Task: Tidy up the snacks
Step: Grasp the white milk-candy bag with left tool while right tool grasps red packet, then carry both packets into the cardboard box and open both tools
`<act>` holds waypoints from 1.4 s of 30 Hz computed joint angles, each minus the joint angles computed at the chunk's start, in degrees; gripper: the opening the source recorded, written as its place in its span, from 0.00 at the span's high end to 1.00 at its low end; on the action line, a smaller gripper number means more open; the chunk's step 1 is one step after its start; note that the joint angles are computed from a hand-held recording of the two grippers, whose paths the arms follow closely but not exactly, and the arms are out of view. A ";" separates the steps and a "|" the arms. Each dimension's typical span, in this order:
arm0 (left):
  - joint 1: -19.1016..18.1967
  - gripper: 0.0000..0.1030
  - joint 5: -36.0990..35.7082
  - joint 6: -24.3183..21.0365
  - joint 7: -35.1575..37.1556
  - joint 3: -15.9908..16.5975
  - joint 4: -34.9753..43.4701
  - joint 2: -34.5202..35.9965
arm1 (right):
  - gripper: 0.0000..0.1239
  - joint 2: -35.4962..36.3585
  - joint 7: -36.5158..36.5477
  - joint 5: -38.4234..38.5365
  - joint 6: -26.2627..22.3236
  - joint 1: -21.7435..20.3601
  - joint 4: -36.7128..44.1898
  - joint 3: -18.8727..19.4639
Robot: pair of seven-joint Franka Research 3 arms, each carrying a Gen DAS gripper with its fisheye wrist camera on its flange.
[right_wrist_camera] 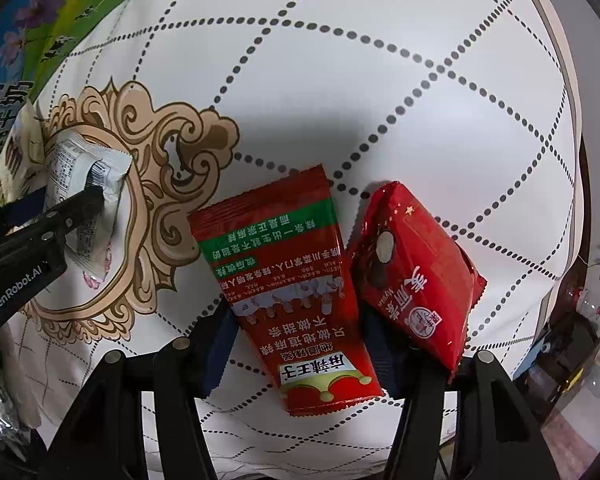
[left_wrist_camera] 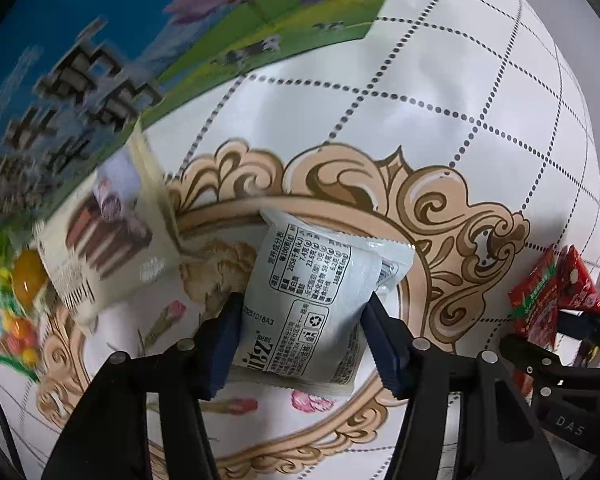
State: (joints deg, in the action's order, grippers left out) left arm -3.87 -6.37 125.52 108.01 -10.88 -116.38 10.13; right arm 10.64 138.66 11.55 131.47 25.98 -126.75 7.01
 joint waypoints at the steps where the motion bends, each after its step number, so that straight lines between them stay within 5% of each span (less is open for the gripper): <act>1: 1.13 0.49 -1.24 -0.03 0.74 0.64 -2.64 -1.71 | 0.53 -0.92 -0.04 0.59 0.22 -0.03 -0.62 0.12; 11: 2.76 0.47 -7.11 -4.26 -2.57 3.36 -12.27 -8.94 | 0.52 -2.34 -3.26 9.10 3.48 0.58 -3.13 1.85; 16: 0.88 0.29 -2.67 -2.37 -1.81 1.99 -12.57 -6.52 | 0.44 -1.18 -4.69 10.07 3.21 0.78 -1.96 1.97; 24: -0.70 0.34 1.45 3.14 -6.88 1.51 -14.94 -6.98 | 0.47 2.11 -2.51 4.93 1.57 2.74 0.69 1.70; 29: -0.84 0.34 2.21 -0.47 -9.93 2.15 -18.49 -15.16 | 0.56 2.63 3.63 -2.10 0.44 5.70 1.97 1.48; 36: -0.74 0.34 -0.07 0.18 -11.93 5.30 -24.98 -23.30 | 0.60 -0.65 5.46 1.73 6.05 5.81 -1.44 2.91; 42: 0.49 0.34 -1.38 -3.48 -11.10 8.55 -23.76 -28.97 | 0.61 -2.60 5.49 4.14 9.41 6.34 -0.92 3.83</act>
State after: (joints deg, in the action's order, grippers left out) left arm -3.38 -7.75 122.04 96.92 -2.33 -140.14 -18.84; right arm 8.04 144.15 15.69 140.88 32.32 -127.67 10.84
